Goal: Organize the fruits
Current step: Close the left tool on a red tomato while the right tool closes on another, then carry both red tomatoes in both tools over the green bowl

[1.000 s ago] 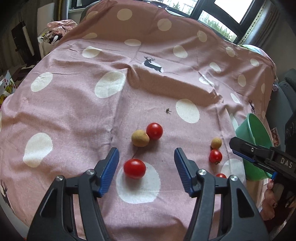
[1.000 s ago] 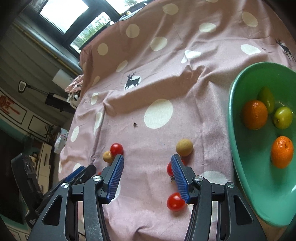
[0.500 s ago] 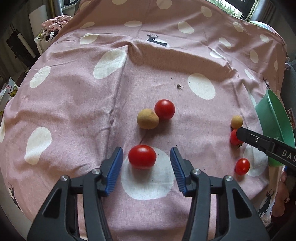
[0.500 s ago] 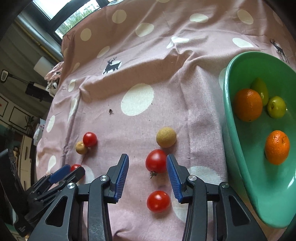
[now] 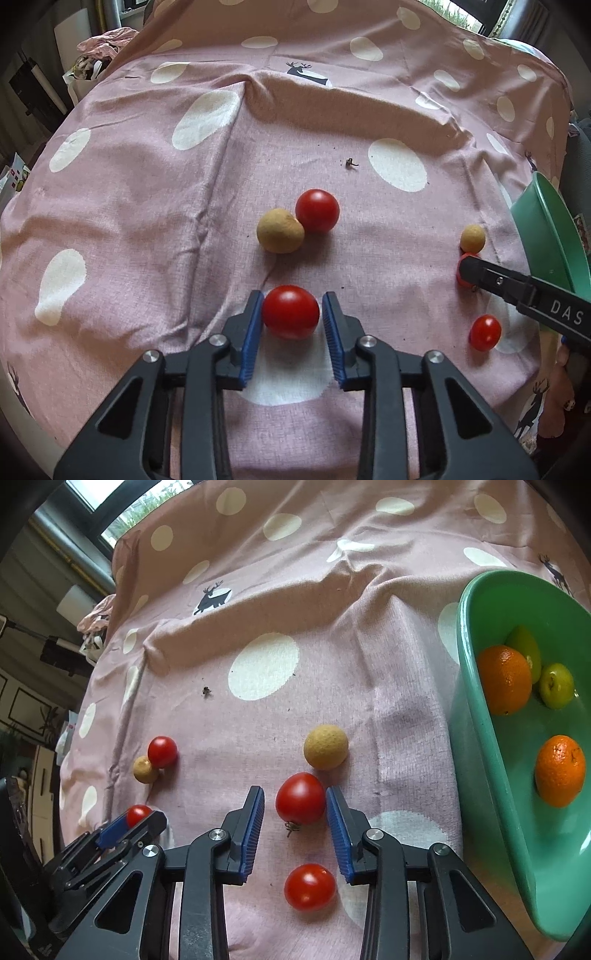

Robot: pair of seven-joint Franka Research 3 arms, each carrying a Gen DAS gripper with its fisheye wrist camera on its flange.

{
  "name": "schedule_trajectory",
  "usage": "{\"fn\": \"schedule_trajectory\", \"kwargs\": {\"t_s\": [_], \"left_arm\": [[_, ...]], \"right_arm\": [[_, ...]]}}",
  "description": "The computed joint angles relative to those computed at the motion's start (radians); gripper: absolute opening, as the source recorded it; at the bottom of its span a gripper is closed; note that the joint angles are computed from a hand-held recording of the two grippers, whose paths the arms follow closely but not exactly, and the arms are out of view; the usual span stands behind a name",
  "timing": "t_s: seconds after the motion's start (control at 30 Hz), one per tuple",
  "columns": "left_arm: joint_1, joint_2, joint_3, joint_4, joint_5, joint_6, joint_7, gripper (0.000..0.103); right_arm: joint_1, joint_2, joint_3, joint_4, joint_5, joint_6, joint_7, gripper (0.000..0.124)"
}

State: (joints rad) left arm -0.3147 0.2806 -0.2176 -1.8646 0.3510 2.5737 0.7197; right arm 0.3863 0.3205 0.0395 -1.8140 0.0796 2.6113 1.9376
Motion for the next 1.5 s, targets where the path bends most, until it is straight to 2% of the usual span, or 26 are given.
{"fn": "schedule_trajectory", "kwargs": {"t_s": [0.2,0.43,0.57,0.77,0.9,1.0,1.13,1.27,1.43,1.5], "left_arm": [[-0.008,0.010,0.004,0.010,0.017,0.007,-0.016,0.028],[-0.009,-0.013,0.004,-0.016,0.024,0.063,-0.033,0.028],[-0.017,-0.042,0.018,-0.048,0.066,0.135,-0.083,0.028],[-0.014,-0.088,0.027,-0.104,0.125,0.295,-0.154,0.028],[-0.033,-0.108,0.048,-0.117,0.218,0.371,-0.244,0.028],[-0.036,-0.109,0.042,-0.105,0.244,0.413,-0.248,0.028],[-0.045,-0.094,0.033,-0.074,0.248,0.456,-0.236,0.028],[-0.073,-0.051,0.043,-0.004,0.244,0.472,-0.247,0.028],[-0.059,0.027,-0.024,0.096,0.137,0.468,-0.115,0.028],[-0.072,0.066,-0.036,0.149,0.105,0.445,-0.061,0.028]], "right_arm": [[0.007,0.017,-0.002,0.016,-0.013,-0.012,0.002,0.030],[0.003,0.010,0.007,0.006,0.004,0.010,-0.022,0.029],[0.002,-0.017,0.009,-0.021,0.014,0.047,-0.033,0.029],[0.003,-0.077,0.004,-0.080,0.011,0.120,-0.032,0.029],[0.004,-0.121,-0.003,-0.121,-0.017,0.175,-0.008,0.029],[0.008,-0.160,-0.017,-0.159,-0.067,0.223,0.038,0.029],[0.024,-0.206,-0.061,-0.199,-0.259,0.263,0.214,0.029],[-0.012,-0.251,-0.057,-0.242,-0.359,0.301,0.317,0.029],[-0.075,-0.304,-0.046,-0.287,-0.494,0.320,0.451,0.029],[-0.109,-0.326,-0.038,-0.303,-0.562,0.316,0.522,0.029]]}}
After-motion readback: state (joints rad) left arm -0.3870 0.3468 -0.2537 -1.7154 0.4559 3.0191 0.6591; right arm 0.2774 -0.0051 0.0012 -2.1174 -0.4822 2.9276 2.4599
